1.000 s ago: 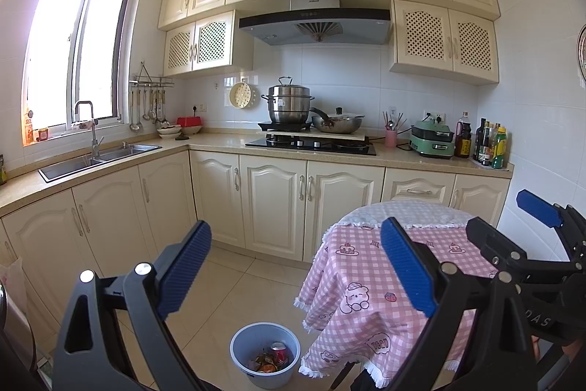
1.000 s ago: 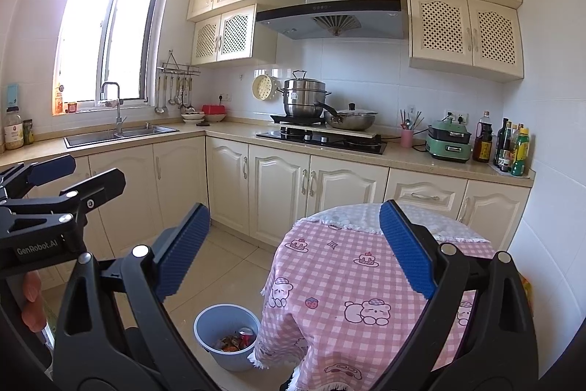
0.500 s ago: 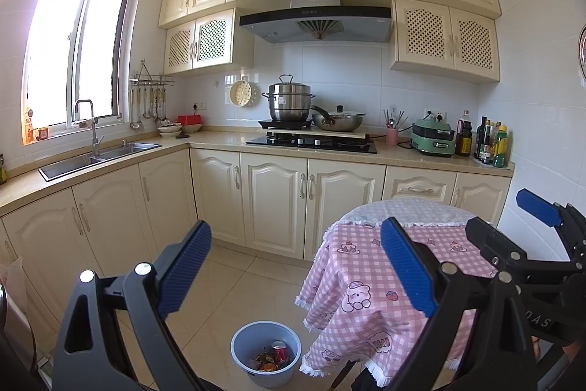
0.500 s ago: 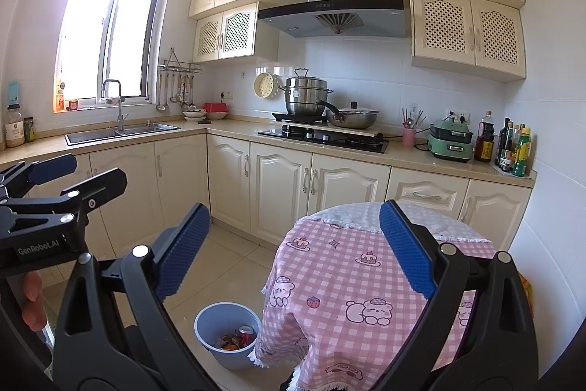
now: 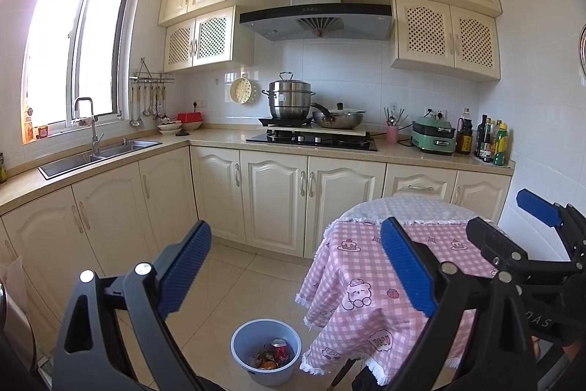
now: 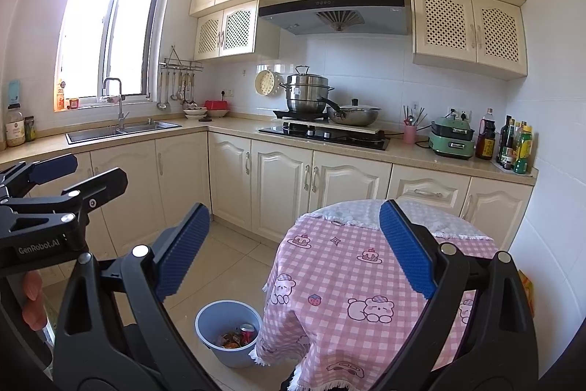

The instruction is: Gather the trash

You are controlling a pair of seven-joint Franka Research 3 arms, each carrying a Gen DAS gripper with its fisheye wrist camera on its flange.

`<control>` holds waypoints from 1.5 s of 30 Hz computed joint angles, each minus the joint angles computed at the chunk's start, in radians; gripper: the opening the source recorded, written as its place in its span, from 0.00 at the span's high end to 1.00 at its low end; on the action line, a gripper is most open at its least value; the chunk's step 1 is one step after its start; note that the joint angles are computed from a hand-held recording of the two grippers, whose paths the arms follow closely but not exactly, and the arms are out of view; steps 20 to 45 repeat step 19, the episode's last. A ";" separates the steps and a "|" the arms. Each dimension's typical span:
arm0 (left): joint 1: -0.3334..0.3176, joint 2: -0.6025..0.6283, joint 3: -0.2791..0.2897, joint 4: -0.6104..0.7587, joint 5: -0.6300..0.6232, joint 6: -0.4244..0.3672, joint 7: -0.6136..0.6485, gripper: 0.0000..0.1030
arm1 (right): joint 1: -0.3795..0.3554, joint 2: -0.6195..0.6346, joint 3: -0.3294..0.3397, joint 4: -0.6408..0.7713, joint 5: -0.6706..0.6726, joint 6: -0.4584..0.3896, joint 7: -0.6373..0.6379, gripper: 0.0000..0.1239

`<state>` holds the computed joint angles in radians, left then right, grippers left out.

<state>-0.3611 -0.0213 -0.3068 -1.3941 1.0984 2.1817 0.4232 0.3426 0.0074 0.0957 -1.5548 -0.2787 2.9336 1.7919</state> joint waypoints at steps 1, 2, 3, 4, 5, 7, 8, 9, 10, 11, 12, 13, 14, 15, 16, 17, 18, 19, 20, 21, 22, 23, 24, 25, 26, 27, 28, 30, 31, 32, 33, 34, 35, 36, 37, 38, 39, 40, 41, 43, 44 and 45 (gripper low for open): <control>0.000 -0.001 0.000 -0.003 0.001 0.000 -0.003 0.11 | 0.000 0.000 0.000 0.001 0.003 0.000 -0.003 0.26; 0.000 -0.003 0.000 -0.006 0.001 0.002 -0.005 0.11 | 0.000 0.000 0.000 0.000 0.005 0.001 -0.004 0.26; 0.000 -0.004 -0.001 -0.009 0.001 0.002 -0.007 0.11 | 0.000 0.000 0.000 0.000 0.005 0.001 -0.003 0.26; 0.000 0.000 -0.002 -0.002 0.002 -0.002 -0.004 0.11 | 0.000 0.001 0.000 0.001 0.007 0.000 -0.007 0.26; 0.000 0.000 -0.001 -0.004 0.001 -0.002 -0.004 0.11 | 0.000 0.002 -0.001 0.002 0.006 -0.001 -0.005 0.26; 0.000 0.000 -0.001 -0.005 -0.003 -0.002 -0.002 0.11 | 0.000 0.001 -0.001 -0.002 0.004 -0.001 -0.001 0.26; -0.001 0.001 -0.001 -0.004 -0.005 -0.003 -0.002 0.11 | 0.000 -0.001 -0.001 -0.006 -0.001 0.001 0.005 0.26; -0.002 0.003 -0.001 -0.001 -0.005 -0.005 -0.001 0.11 | -0.001 -0.002 -0.001 -0.008 -0.003 0.000 0.007 0.26; -0.002 0.004 -0.001 -0.001 -0.007 -0.007 0.000 0.11 | -0.001 -0.003 -0.001 -0.011 -0.004 0.000 0.009 0.26; -0.003 0.006 -0.001 0.000 -0.008 -0.009 0.000 0.11 | -0.002 -0.002 -0.001 -0.010 -0.001 -0.002 0.008 0.26; -0.004 0.006 0.000 -0.002 -0.012 -0.010 0.001 0.11 | -0.003 -0.001 -0.001 -0.011 0.000 -0.003 0.007 0.26; -0.004 0.008 0.002 0.000 -0.016 -0.010 0.003 0.11 | -0.003 0.000 -0.002 -0.011 0.002 -0.004 0.007 0.26; -0.004 0.015 0.003 0.009 -0.021 -0.014 0.007 0.11 | -0.004 0.002 -0.002 -0.011 0.004 -0.005 0.007 0.26; -0.004 0.015 0.005 0.006 -0.026 -0.015 0.005 0.11 | -0.004 0.005 -0.003 -0.010 0.008 -0.007 0.005 0.26; -0.004 0.017 0.007 0.006 -0.030 -0.018 0.004 0.11 | -0.004 0.009 -0.004 -0.007 0.016 -0.008 -0.002 0.26; -0.004 0.021 0.009 0.008 -0.035 -0.020 0.005 0.11 | -0.004 0.015 -0.006 -0.003 0.016 -0.012 0.000 0.26; -0.003 0.024 0.012 0.008 -0.043 -0.022 0.008 0.11 | -0.004 0.023 -0.008 0.004 0.017 -0.020 0.001 0.26; -0.003 0.030 0.015 0.013 -0.051 -0.026 0.013 0.11 | -0.003 0.033 -0.011 0.013 0.019 -0.030 0.002 0.25; -0.003 0.030 0.015 0.013 -0.051 -0.026 0.013 0.11 | -0.003 0.033 -0.011 0.013 0.019 -0.030 0.002 0.25; -0.003 0.030 0.015 0.013 -0.051 -0.026 0.013 0.11 | -0.003 0.033 -0.011 0.013 0.019 -0.030 0.002 0.25; -0.003 0.030 0.015 0.013 -0.051 -0.026 0.013 0.11 | -0.003 0.033 -0.011 0.013 0.019 -0.030 0.002 0.25; -0.003 0.030 0.015 0.013 -0.051 -0.026 0.013 0.11 | -0.003 0.033 -0.011 0.013 0.019 -0.030 0.002 0.25; -0.003 0.030 0.015 0.013 -0.051 -0.026 0.013 0.11 | -0.003 0.033 -0.011 0.013 0.019 -0.030 0.002 0.25; -0.003 0.030 0.015 0.013 -0.051 -0.026 0.013 0.11 | -0.003 0.033 -0.011 0.013 0.019 -0.030 0.002 0.25; -0.003 0.030 0.015 0.013 -0.051 -0.026 0.013 0.11 | -0.003 0.033 -0.011 0.013 0.019 -0.030 0.002 0.25; -0.003 0.030 0.015 0.013 -0.051 -0.026 0.013 0.11 | -0.003 0.033 -0.011 0.013 0.019 -0.030 0.002 0.25; -0.003 0.030 0.015 0.013 -0.051 -0.026 0.013 0.11 | -0.003 0.033 -0.011 0.013 0.019 -0.030 0.002 0.25; -0.003 0.030 0.015 0.013 -0.051 -0.026 0.013 0.11 | -0.003 0.033 -0.011 0.013 0.019 -0.030 0.002 0.25; -0.003 0.030 0.015 0.013 -0.051 -0.026 0.013 0.11 | -0.003 0.033 -0.011 0.013 0.019 -0.030 0.002 0.25; -0.003 0.030 0.015 0.013 -0.051 -0.026 0.013 0.11 | -0.003 0.033 -0.011 0.013 0.019 -0.030 0.002 0.25; -0.003 0.030 0.015 0.013 -0.051 -0.026 0.013 0.11 | -0.003 0.033 -0.011 0.013 0.019 -0.030 0.002 0.25; -0.003 0.030 0.015 0.013 -0.051 -0.026 0.013 0.11 | -0.003 0.033 -0.011 0.013 0.019 -0.030 0.002 0.25; -0.003 0.030 0.015 0.013 -0.051 -0.026 0.013 0.11 | -0.003 0.033 -0.011 0.013 0.019 -0.030 0.002 0.25; -0.003 0.030 0.015 0.013 -0.051 -0.026 0.013 0.11 | -0.003 0.033 -0.011 0.013 0.019 -0.030 0.002 0.25; -0.003 0.030 0.015 0.013 -0.051 -0.026 0.013 0.11 | -0.003 0.033 -0.011 0.013 0.019 -0.030 0.002 0.25; -0.003 0.030 0.015 0.013 -0.051 -0.026 0.013 0.11 | -0.003 0.033 -0.011 0.013 0.019 -0.030 0.002 0.25; -0.003 0.030 0.015 0.013 -0.051 -0.026 0.013 0.11 | -0.003 0.033 -0.011 0.013 0.019 -0.030 0.002 0.25; -0.003 0.030 0.015 0.013 -0.051 -0.026 0.013 0.11 | -0.003 0.033 -0.011 0.013 0.019 -0.030 0.002 0.25; -0.003 0.030 0.015 0.013 -0.051 -0.026 0.013 0.11 | -0.003 0.033 -0.011 0.013 0.019 -0.030 0.002 0.25; -0.003 0.030 0.015 0.013 -0.051 -0.026 0.013 0.11 | -0.003 0.033 -0.011 0.013 0.019 -0.030 0.002 0.25; -0.003 0.030 0.015 0.013 -0.051 -0.026 0.013 0.11 | -0.003 0.033 -0.011 0.013 0.019 -0.030 0.002 0.25; -0.003 0.030 0.015 0.013 -0.051 -0.026 0.013 0.11 | -0.003 0.033 -0.011 0.013 0.019 -0.030 0.002 0.25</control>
